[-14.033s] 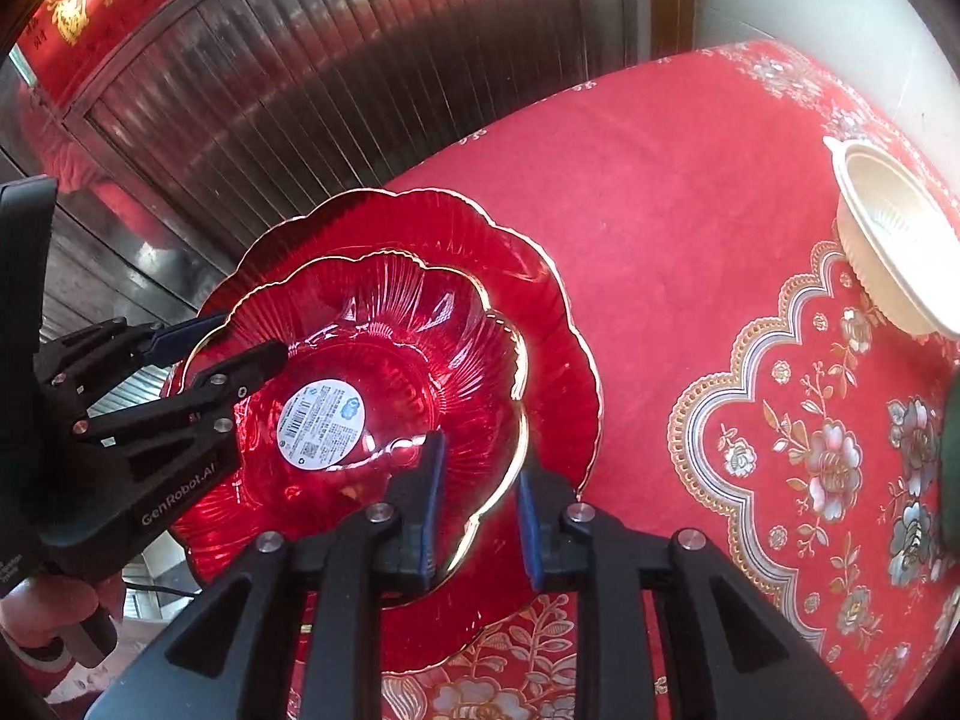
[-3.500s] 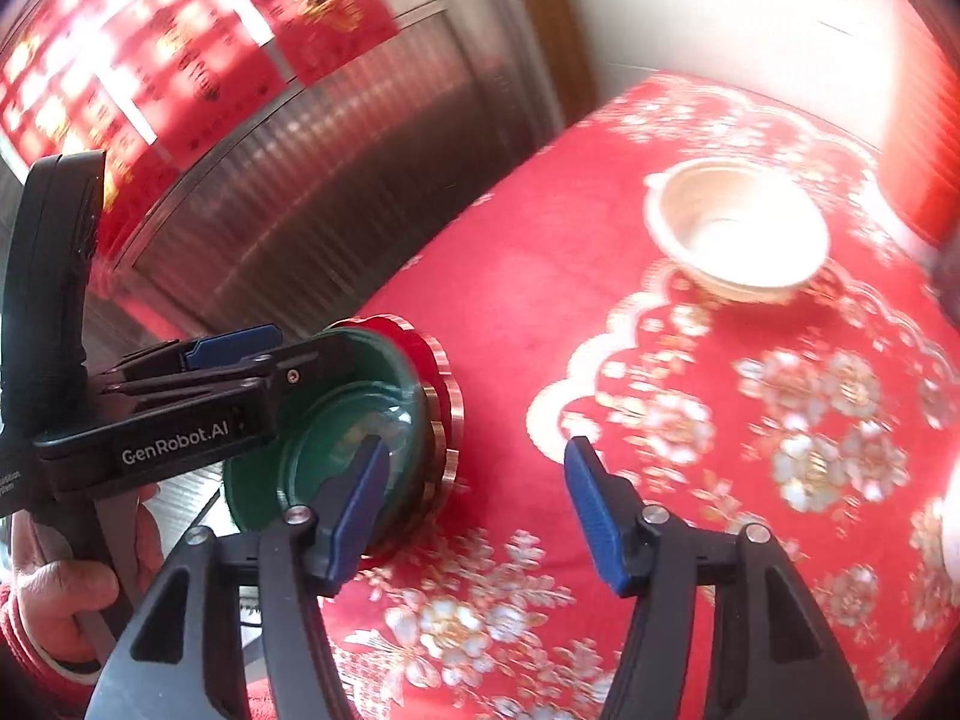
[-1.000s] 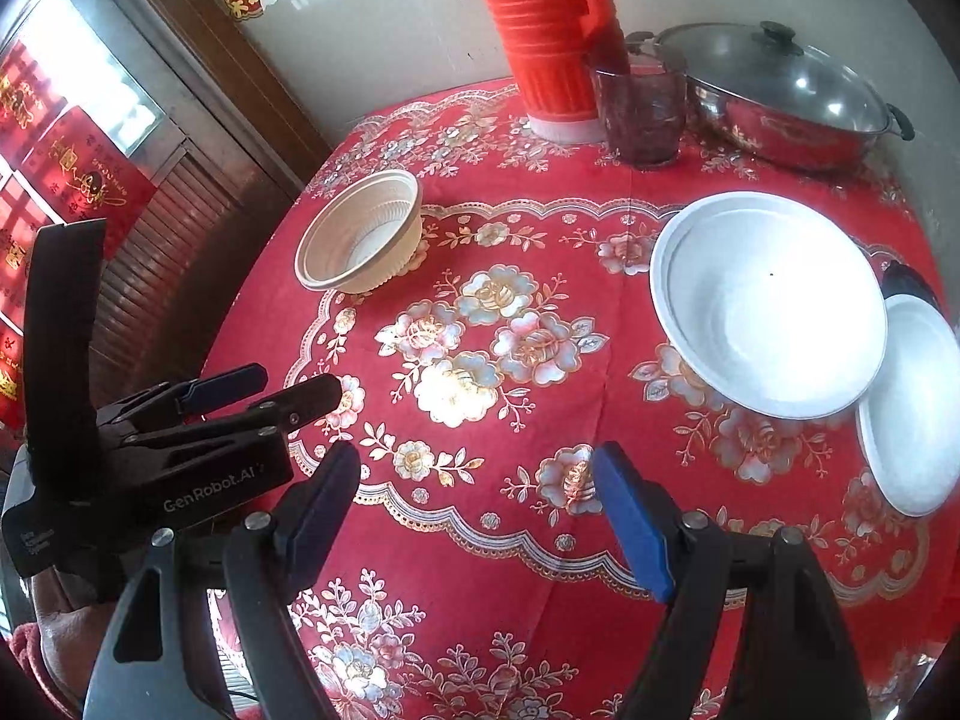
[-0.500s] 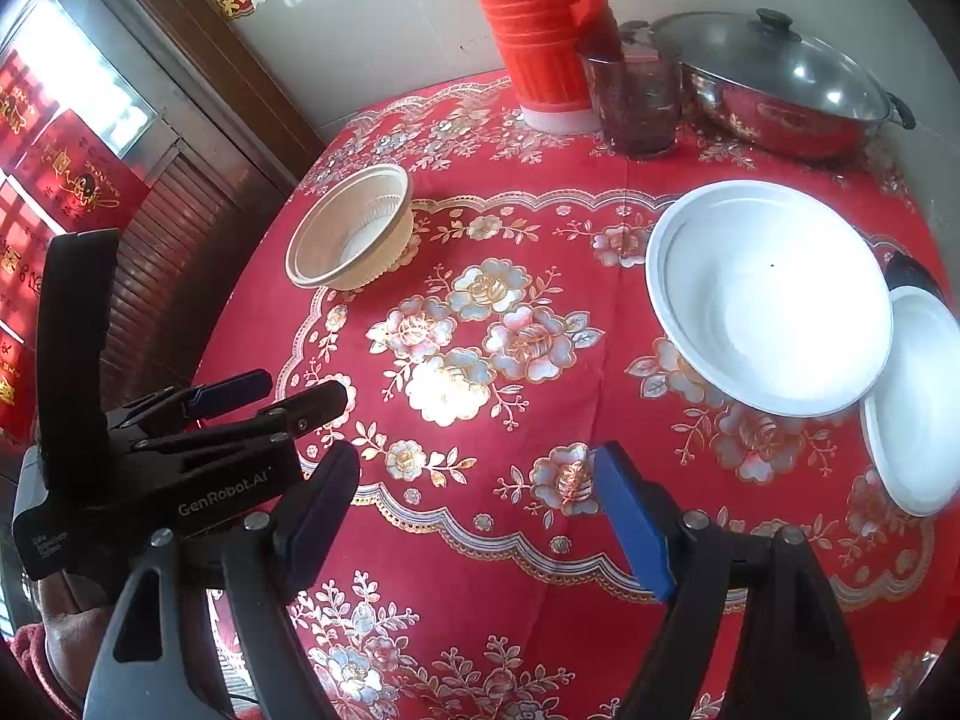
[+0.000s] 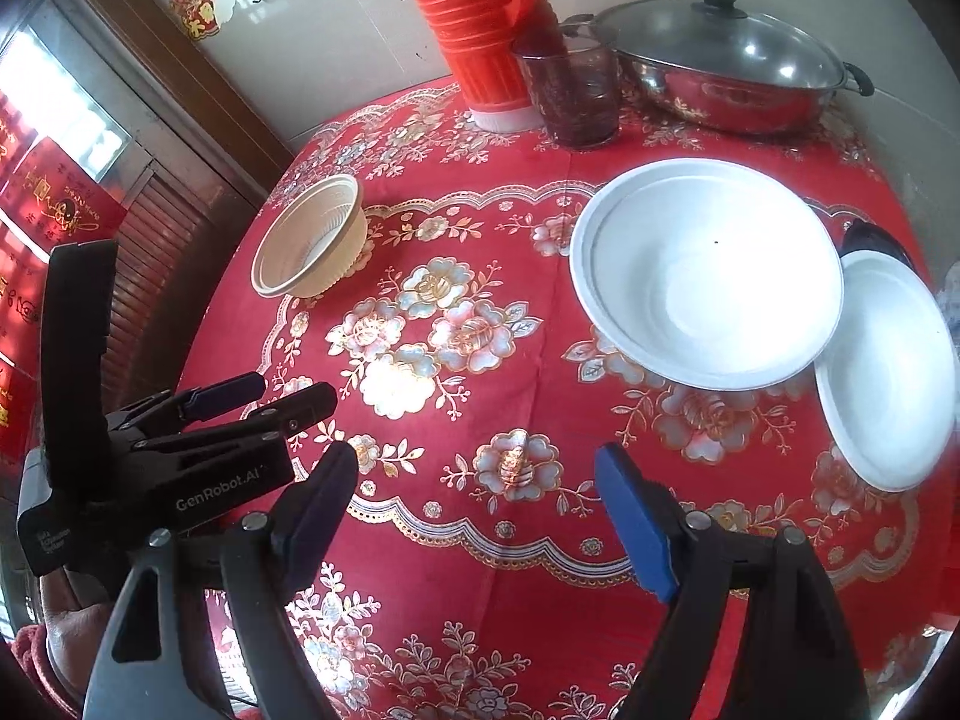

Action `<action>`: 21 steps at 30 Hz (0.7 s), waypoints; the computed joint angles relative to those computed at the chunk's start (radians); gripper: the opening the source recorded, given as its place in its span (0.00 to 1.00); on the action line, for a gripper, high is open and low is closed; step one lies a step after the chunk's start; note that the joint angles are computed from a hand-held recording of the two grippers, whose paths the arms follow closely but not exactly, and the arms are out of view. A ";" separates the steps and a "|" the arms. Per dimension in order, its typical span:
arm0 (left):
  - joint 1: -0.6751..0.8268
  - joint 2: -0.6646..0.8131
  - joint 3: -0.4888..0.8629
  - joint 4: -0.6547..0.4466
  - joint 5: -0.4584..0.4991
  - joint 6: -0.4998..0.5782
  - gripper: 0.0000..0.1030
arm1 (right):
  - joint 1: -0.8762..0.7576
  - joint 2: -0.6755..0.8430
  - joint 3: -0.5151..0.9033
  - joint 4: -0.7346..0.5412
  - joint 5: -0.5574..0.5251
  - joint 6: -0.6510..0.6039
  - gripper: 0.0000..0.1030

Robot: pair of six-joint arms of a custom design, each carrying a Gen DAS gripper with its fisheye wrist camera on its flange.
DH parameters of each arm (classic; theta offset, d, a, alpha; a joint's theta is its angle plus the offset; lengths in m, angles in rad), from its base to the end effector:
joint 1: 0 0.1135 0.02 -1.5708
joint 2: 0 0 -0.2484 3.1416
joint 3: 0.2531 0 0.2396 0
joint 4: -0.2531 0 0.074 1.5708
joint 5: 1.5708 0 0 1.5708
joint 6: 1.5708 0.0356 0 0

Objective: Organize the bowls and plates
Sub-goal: 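Move the left tool to the rim of the large white bowl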

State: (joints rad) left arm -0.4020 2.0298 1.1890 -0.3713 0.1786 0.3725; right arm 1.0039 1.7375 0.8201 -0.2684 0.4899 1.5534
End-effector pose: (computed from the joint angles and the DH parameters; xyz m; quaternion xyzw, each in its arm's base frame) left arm 0.3359 -0.1497 0.1012 0.3848 0.9015 -0.0904 0.1764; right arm 0.1696 0.2352 0.1130 0.3030 0.9039 0.1092 0.2814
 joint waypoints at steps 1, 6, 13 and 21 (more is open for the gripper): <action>-0.008 0.000 -0.002 0.001 -0.001 -0.002 0.65 | 0.003 -0.007 -0.008 -0.001 0.002 0.007 0.79; -0.043 0.004 -0.004 0.002 -0.004 -0.014 0.65 | 0.018 -0.043 -0.046 -0.020 0.013 0.041 0.79; -0.104 0.007 -0.011 0.013 -0.013 -0.033 0.65 | 0.035 -0.087 -0.096 -0.044 0.026 0.093 0.79; -0.166 0.027 0.004 0.017 -0.024 -0.059 0.65 | 0.055 -0.142 -0.163 -0.061 0.036 0.148 0.79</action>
